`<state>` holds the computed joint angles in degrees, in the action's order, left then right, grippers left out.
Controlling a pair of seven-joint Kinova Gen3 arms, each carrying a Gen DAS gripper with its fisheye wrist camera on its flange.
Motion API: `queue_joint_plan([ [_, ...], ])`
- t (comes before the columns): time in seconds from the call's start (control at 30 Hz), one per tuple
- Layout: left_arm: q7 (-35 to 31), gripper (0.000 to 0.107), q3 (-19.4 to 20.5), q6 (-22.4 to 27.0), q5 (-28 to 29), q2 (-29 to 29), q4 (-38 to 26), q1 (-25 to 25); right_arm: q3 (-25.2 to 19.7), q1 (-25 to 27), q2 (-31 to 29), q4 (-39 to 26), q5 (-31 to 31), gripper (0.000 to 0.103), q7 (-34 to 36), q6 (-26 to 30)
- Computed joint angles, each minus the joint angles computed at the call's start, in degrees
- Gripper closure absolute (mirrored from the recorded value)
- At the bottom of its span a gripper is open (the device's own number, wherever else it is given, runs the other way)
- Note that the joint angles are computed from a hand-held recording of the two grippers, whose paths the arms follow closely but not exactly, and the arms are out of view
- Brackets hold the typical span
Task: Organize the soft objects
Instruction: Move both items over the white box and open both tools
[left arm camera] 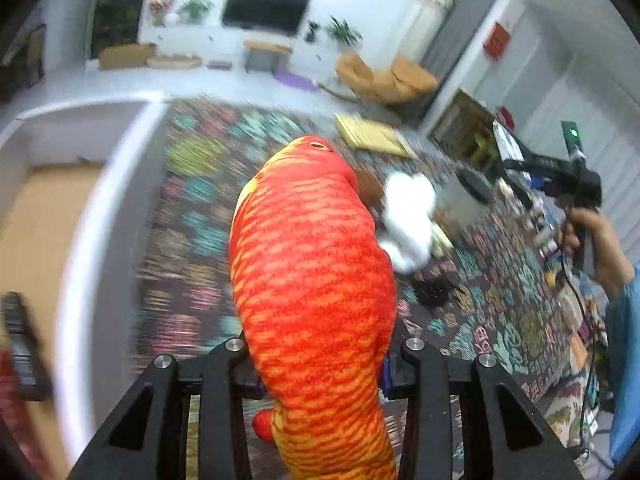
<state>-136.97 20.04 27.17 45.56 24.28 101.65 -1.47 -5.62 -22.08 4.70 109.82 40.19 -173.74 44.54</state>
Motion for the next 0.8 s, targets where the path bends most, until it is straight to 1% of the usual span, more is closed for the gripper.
queue_joint_plan([
  [0.03,-0.17,0.069,-0.75,0.07,-0.05,-1.74,0.79,-1.37,-1.12,-1.15,0.99,-1.71,-0.28,0.039,0.69,-0.08],
  [0.07,-0.30,0.069,-1.69,0.12,-0.36,-2.75,1.12,-2.22,-1.94,-3.35,2.72,-3.91,-0.28,0.039,0.82,-0.43],
  [0.1,-0.14,0.069,-3.14,0.02,-1.10,-4.28,1.90,-3.07,-2.26,-5.90,4.93,-6.56,-1.21,0.039,1.65,-1.71],
  [0.13,0.34,0.069,-4.82,-0.38,-1.95,-5.54,2.64,-3.79,-2.76,-7.38,7.01,-9.17,-3.07,0.039,2.51,-2.83],
  [0.17,1.07,0.069,-6.21,-0.76,-2.78,-6.52,3.33,-4.19,-4.33,-8.14,9.50,-11.83,-4.00,0.039,2.73,-4.88],
  [0.2,2.35,0.069,-8.50,-0.88,-4.17,-7.12,3.54,-3.98,-5.19,-9.54,12.15,-14.48,-3.99,0.039,3.03,-7.21],
  [0.23,4.54,0.069,-11.16,-1.23,-6.50,-7.81,3.77,-3.98,-7.02,-10.40,14.65,-17.13,-3.59,0.039,2.70,-9.54],
  [0.27,6.87,0.069,-13.81,-1.44,-8.83,-8.42,3.90,-2.97,-8.40,-10.27,16.89,-19.79,-4.13,0.039,3.30,-11.69],
  [0.3,8.92,0.066,-16.47,-2.03,-11.16,-8.81,4.03,-2.31,-9.69,-11.15,19.24,-22.44,-3.73,0.039,4.84,-14.02],
  [0.37,12.44,0.050,-21.77,-3.89,-15.82,-8.61,4.23,0.83,-11.59,-12.21,23.44,-27.75,-4.94,0.035,8.66,-17.78],
  [0.4,14.35,0.029,-24.43,-6.08,-18.15,-8.00,4.63,2.68,-13.65,-11.63,25.75,-30.41,-5.81,0.027,10.57,-19.85],
  [0.43,16.68,0.013,-27.08,-7.82,-20.48,-7.28,4.79,4.46,-15.00,-11.39,27.86,-33.06,-7.11,0.014,11.55,-20.98],
  [0.47,19.01,0.009,-29.74,-8.62,-22.81,-6.88,4.69,6.40,-15.28,-12.20,29.69,-35.72,-7.53,0.014,11.59,-21.19],
  [0.5,21.34,0.009,-32.32,-8.73,-25.11,-6.45,4.29,8.08,-14.50,-13.48,30.47,-37.42,-7.01,0.014,10.70,-20.88],
  [0.53,23.67,0.009,-33.85,-8.59,-26.50,-6.31,4.12,9.18,-12.67,-15.36,30.41,-38.06,-5.65,0.014,8.88,-20.01],
  [0.57,25.19,0.009,-34.31,-9.16,-26.95,-6.86,4.67,9.35,-10.01,-17.67,29.69,-37.65,-4.05,0.014,6.55,-19.54],
  [0.6,25.78,0.009,-33.71,-10.47,-26.52,-7.66,5.74,8.67,-7.36,-20.01,28.28,-36.33,-2.33,0.014,4.22,-18.14],
  [0.63,25.44,0.009,-32.04,-12.18,-25.72,-8.61,7.10,7.15,-4.70,-22.40,27.06,-34.90,-0.02,0.014,1.89,-15.81],
  [0.7,21.96,0.009,-26.74,-14.84,-22.25,-10.15,9.44,2.75,0.27,-27.34,24.83,-30.65,3.38,0.014,-2.77,-11.62],
  [0.73,19.63,0.009,-24.08,-15.53,-19.99,-11.02,10.46,1.03,2.92,-29.60,23.98,-27.99,3.69,0.014,-5.10,-9.29],
  [0.8,14.97,0.009,-18.77,-14.73,-15.51,-12.73,11.64,-1.92,8.23,-34.42,23.28,-22.87,5.22,0.014,-9.76,-4.63],
])
